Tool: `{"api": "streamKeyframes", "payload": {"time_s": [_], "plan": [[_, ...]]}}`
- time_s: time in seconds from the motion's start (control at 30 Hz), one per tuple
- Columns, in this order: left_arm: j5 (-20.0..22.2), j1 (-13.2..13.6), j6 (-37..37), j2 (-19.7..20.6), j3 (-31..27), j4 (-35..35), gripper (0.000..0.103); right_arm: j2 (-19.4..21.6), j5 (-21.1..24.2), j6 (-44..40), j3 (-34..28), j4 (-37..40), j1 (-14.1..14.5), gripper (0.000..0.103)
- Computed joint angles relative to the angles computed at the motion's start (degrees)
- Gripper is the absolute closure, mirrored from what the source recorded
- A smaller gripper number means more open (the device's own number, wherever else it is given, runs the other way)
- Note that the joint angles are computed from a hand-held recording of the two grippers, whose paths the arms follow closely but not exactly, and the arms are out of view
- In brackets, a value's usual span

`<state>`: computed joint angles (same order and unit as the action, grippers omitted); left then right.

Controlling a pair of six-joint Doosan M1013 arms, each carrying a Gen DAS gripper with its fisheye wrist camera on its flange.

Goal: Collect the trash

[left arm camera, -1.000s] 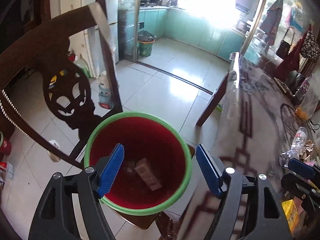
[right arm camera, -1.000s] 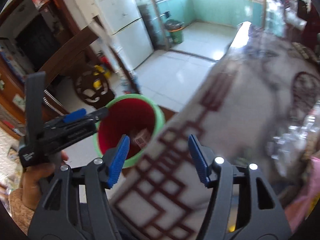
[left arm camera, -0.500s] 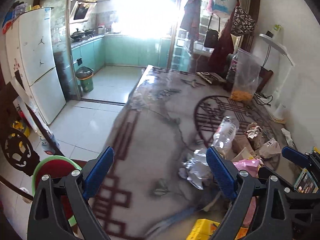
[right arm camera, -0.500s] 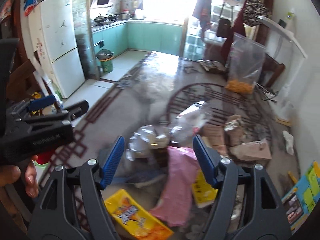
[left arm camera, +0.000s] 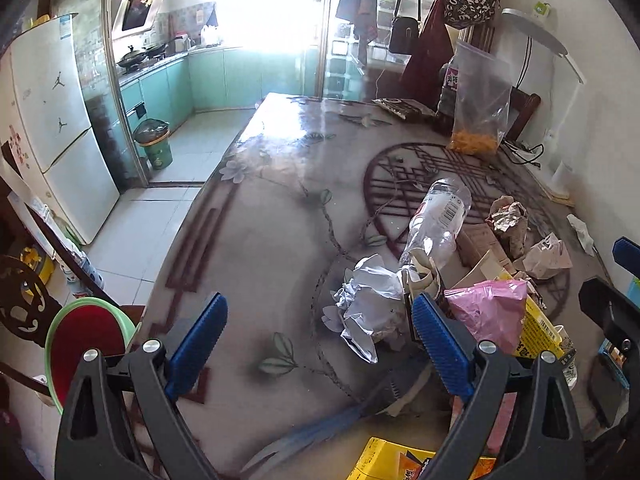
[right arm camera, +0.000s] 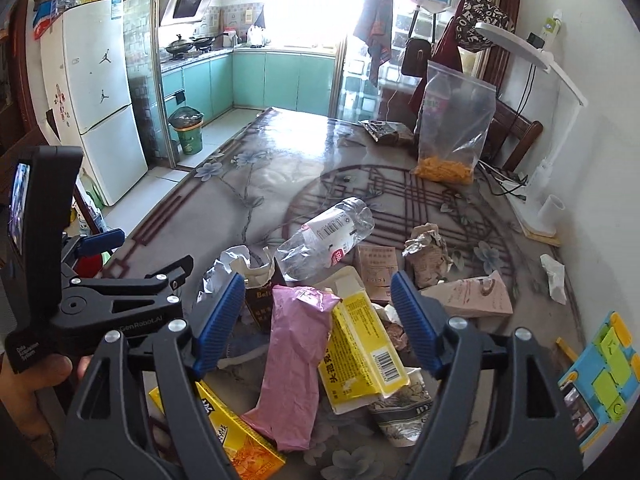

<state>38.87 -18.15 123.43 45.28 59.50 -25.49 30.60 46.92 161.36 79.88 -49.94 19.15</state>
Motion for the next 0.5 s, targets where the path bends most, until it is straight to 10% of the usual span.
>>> {"api": "streamKeyframes", "payload": {"time_s": [0.5], "plan": [[-3.84, -0.4, -1.19, -0.29, 0.99, 5.22, 0.014, 1.43, -0.46, -12.58, 1.59, 21.08, -5.67, 0.022]]}}
